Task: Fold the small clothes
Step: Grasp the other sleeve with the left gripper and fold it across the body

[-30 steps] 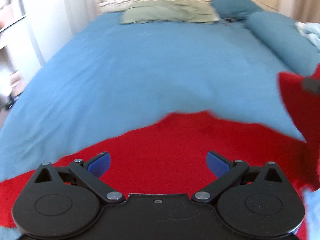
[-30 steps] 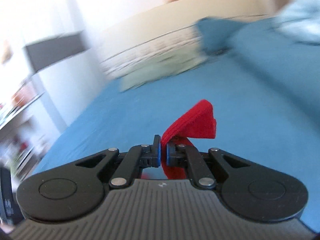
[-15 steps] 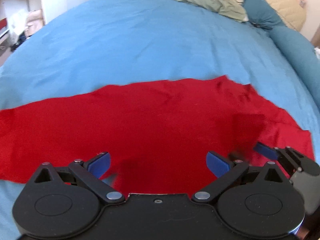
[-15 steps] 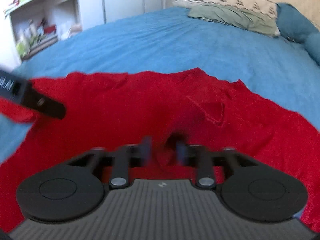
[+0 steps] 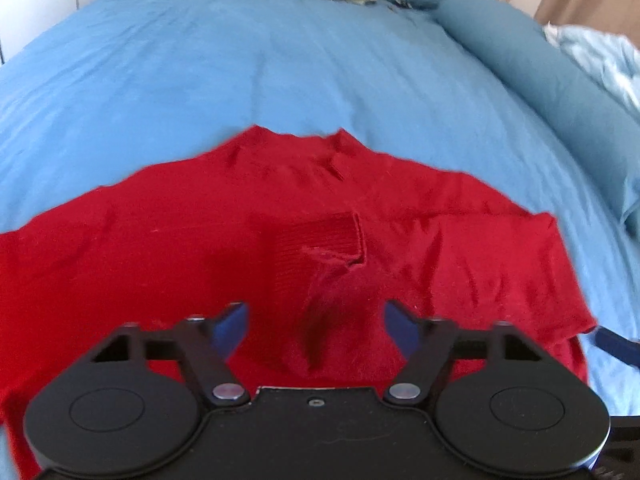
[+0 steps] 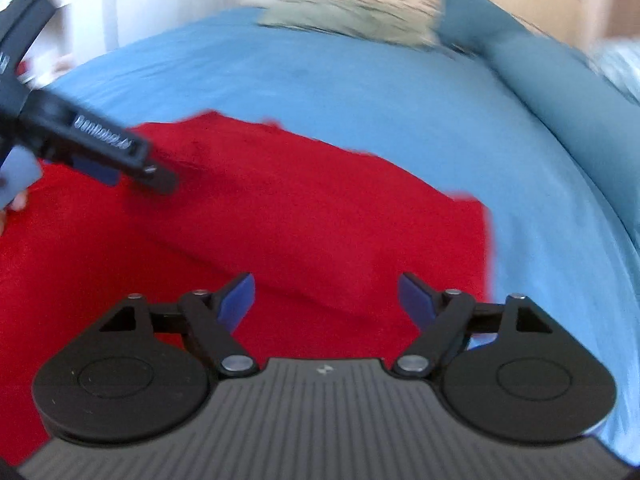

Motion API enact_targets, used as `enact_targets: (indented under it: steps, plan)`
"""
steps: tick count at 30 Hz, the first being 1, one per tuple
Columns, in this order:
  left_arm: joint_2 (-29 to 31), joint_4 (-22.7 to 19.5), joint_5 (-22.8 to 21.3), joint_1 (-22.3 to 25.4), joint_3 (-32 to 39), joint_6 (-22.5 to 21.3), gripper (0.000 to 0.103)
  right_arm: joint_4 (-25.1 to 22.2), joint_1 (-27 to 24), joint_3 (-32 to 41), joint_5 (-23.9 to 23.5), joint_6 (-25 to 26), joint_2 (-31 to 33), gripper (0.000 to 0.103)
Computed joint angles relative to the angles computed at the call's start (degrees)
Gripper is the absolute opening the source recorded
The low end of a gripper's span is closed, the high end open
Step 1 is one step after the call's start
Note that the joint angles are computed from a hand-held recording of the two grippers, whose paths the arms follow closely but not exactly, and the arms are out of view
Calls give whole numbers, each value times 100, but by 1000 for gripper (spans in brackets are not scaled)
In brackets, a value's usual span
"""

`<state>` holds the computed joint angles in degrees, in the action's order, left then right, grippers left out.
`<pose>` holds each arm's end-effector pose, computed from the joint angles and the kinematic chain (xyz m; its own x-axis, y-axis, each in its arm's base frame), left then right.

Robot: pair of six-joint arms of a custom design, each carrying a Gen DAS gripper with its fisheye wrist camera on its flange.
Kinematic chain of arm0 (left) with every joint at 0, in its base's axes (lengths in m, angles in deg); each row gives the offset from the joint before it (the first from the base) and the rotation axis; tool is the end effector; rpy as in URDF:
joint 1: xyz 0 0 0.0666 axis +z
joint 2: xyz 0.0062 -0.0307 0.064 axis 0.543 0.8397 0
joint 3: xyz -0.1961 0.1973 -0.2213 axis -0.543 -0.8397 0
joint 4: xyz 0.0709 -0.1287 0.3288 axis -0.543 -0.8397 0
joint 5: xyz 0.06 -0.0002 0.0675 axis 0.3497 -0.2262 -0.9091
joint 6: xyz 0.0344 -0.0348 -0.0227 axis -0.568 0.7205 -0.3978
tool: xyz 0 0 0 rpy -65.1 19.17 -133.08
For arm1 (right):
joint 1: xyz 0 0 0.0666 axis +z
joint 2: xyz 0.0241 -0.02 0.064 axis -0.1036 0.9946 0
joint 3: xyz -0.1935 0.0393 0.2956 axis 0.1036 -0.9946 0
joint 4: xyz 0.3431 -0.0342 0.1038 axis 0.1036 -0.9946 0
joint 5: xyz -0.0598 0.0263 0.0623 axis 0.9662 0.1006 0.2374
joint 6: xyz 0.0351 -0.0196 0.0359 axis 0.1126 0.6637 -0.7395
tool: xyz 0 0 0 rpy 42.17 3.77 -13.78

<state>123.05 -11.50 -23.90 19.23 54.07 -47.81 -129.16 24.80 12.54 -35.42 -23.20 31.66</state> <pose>0.3888 -0.0906 0.3856 -0.7868 -0.3037 -0.5374 -0.2395 0.9526 -0.1877 0.3866 0.2258 0.3917 -0.5777 -0.4055 -0.7084 -0.4874 0.8675 -0.0991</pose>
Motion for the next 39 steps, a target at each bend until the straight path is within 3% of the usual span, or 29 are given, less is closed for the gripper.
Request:
enact_targets:
  steps: [1, 3, 5, 7, 13, 18, 23, 28, 31, 33, 36, 39]
  plan:
    - [86, 17, -53, -11, 26, -11, 53, -66, -127, -27, 57, -96, -5, 97]
    - [236, 82, -207, -22, 52, -23, 43, -209, -328, -123, 118, -288, -21, 97]
    - [371, 148, -375, -27, 97, -66, 16, -261, -491, -218, 99, -440, -18, 97]
    - [353, 127, -340, 40, 121, -84, 6, -135, -656, -388, -81, -515, -104, 97]
    - [-144, 179, -1014, 59, 189, -205, 5, 31, -597, 0, 9, -702, 302, 97]
    - [-891, 62, -1817, 305, -263, -30, 5, -1, -456, 402, 152, -682, 755, 97]
    - [-1332, 3, -1447, 793, -991, 389, 5, 255, -334, 453, 377, -404, 884, 96]
    - [-1546, 107, -1269, 797, -1435, 607, 5, 434, -424, 501, 863, -391, 1006, 95]
    - [-1726, 83, -1152, 803, -1567, 751, 10, 290, -716, 443, 515, -628, 934, 96]
    - [-1710, 37, -1134, 824, -1558, 737, 12, 243, -792, 391, 408, -467, 866, 96]
    - [-1845, -265, -1278, 833, -1565, 685, 16, 166, -818, 404, 328, -120, 804, 96]
    - [-2110, -833, -1466, 794, -1544, 770, 22, -123, -821, 504, 261, -66, 762, 95]
